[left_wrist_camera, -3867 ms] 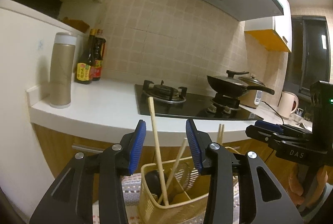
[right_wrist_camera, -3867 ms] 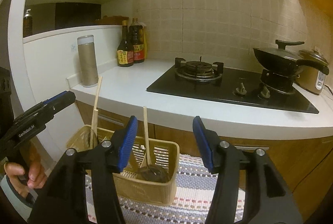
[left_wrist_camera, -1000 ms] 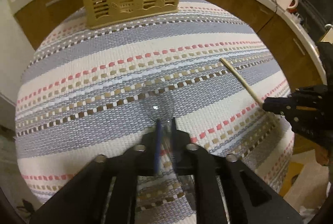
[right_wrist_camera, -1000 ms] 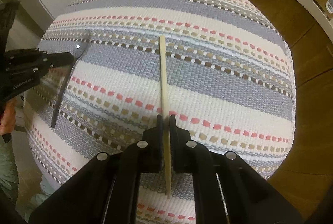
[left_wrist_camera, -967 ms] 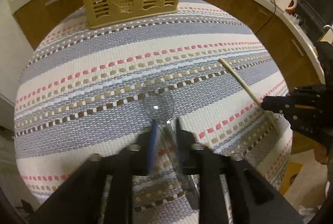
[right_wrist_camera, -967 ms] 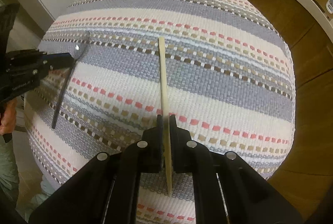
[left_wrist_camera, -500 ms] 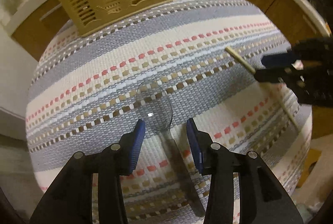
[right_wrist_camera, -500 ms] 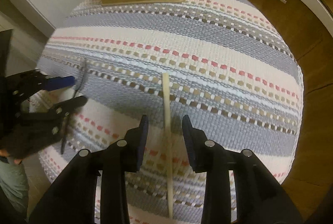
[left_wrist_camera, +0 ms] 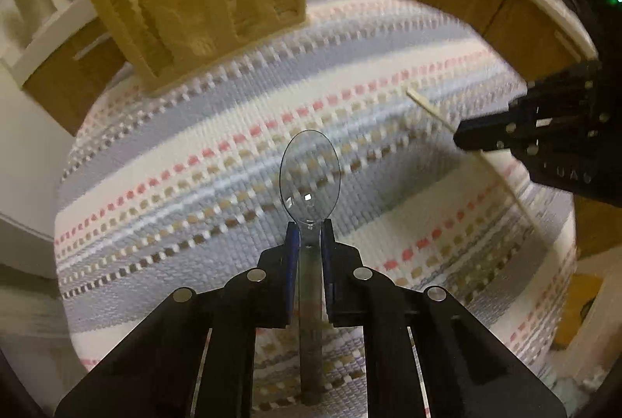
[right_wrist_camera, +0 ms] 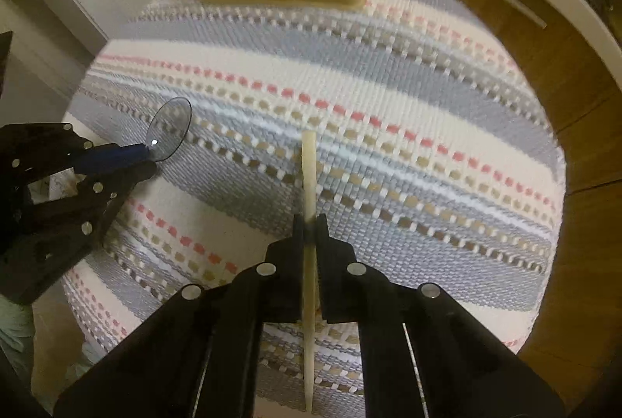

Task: Organize utensils
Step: 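Lower the spoon into the basket with the left tool while the right tool drops the chopstick in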

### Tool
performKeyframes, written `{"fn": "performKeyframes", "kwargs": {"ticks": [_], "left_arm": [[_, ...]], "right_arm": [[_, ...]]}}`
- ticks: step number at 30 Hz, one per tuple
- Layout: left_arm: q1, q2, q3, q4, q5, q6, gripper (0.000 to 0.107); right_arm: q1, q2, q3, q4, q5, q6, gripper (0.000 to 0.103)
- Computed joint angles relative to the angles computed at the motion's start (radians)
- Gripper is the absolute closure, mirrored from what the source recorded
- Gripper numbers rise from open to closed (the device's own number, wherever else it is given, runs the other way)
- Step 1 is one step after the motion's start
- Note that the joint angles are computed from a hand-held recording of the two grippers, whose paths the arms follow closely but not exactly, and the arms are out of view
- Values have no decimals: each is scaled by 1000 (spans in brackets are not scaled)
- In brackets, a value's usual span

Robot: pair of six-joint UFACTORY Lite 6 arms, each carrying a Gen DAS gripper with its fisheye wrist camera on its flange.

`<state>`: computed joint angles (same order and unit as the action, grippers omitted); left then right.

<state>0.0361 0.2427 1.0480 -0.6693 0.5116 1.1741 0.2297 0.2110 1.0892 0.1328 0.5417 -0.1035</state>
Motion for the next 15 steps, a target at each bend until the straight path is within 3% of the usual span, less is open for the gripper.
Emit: {"fn": "performKeyframes", "kwargs": {"ticks": [9,15], "left_arm": [[201,-161,36,-352,176,234,98],[289,-190,124,-536,262,299,98]], "right_arm": [[40,-302,-64,52,-92,-36,99],[125,-348,27,-206,-187,236,99]]}}
